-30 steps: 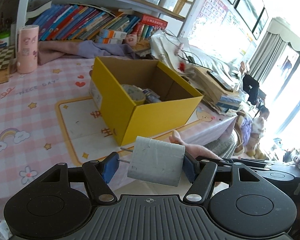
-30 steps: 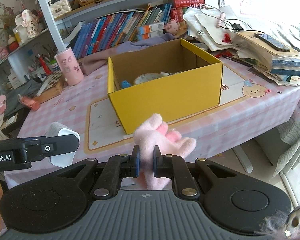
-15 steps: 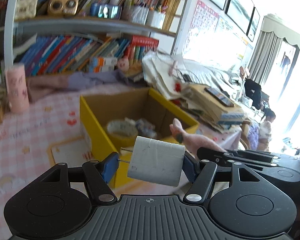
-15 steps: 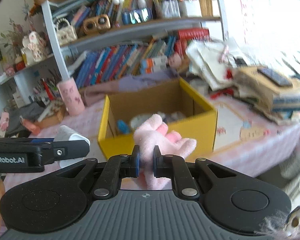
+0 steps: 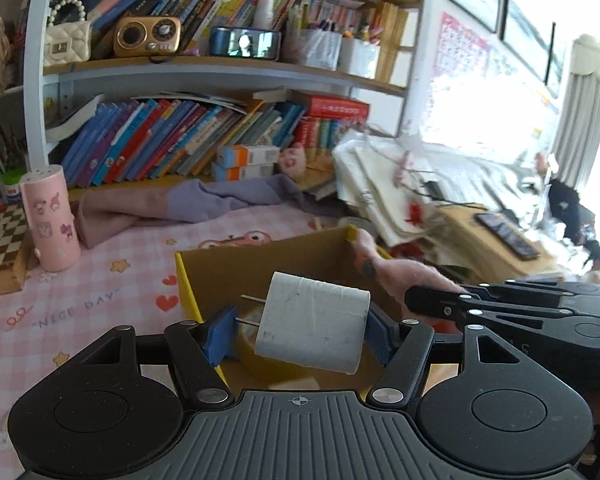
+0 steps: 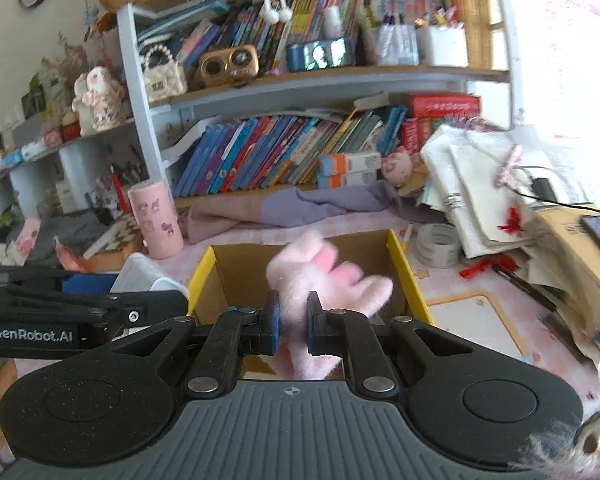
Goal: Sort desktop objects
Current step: 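Open the left tool dropping the charger block while the right tool releases the glove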
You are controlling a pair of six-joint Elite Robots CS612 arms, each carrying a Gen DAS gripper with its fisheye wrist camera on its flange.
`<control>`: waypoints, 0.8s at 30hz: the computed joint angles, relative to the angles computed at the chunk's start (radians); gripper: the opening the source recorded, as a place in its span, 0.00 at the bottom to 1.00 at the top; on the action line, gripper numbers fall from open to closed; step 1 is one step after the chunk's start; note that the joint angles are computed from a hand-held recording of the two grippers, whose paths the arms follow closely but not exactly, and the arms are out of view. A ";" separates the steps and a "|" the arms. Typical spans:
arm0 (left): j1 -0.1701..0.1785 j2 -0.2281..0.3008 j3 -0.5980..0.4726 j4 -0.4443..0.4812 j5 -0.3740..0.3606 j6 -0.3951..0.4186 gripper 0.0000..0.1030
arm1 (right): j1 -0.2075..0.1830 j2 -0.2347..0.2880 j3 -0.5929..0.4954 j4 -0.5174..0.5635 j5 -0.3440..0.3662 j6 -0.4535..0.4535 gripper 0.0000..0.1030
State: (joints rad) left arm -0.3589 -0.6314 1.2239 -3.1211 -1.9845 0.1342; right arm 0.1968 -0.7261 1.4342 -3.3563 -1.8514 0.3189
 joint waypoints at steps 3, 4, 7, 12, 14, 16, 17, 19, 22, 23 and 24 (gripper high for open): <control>-0.019 0.019 -0.029 0.016 0.069 0.006 0.65 | -0.029 0.009 -0.015 0.042 0.066 -0.031 0.11; -0.025 0.024 -0.036 0.024 0.089 0.007 0.65 | -0.037 0.012 -0.019 0.056 0.086 -0.041 0.11; -0.039 0.035 -0.048 0.052 0.134 0.023 0.65 | -0.058 0.018 -0.031 0.111 0.145 -0.073 0.11; -0.058 0.043 -0.052 0.085 0.200 0.075 0.65 | -0.084 0.029 -0.051 0.192 0.224 -0.113 0.11; -0.062 0.049 -0.060 0.103 0.220 0.076 0.65 | -0.092 0.033 -0.061 0.229 0.252 -0.122 0.11; -0.064 0.053 -0.070 0.130 0.234 0.074 0.65 | -0.101 0.037 -0.072 0.263 0.284 -0.127 0.11; -0.066 0.055 -0.075 0.143 0.243 0.077 0.65 | -0.103 0.039 -0.077 0.275 0.292 -0.131 0.11; -0.069 0.059 -0.082 0.159 0.259 0.082 0.65 | -0.108 0.044 -0.085 0.295 0.308 -0.147 0.11; -0.073 0.062 -0.089 0.174 0.271 0.082 0.66 | -0.114 0.048 -0.095 0.314 0.328 -0.162 0.12; -0.075 0.063 -0.091 0.178 0.276 0.080 0.66 | -0.116 0.049 -0.098 0.320 0.332 -0.165 0.12; -0.075 0.064 -0.090 0.179 0.278 0.077 0.66 | -0.117 0.050 -0.100 0.325 0.335 -0.168 0.12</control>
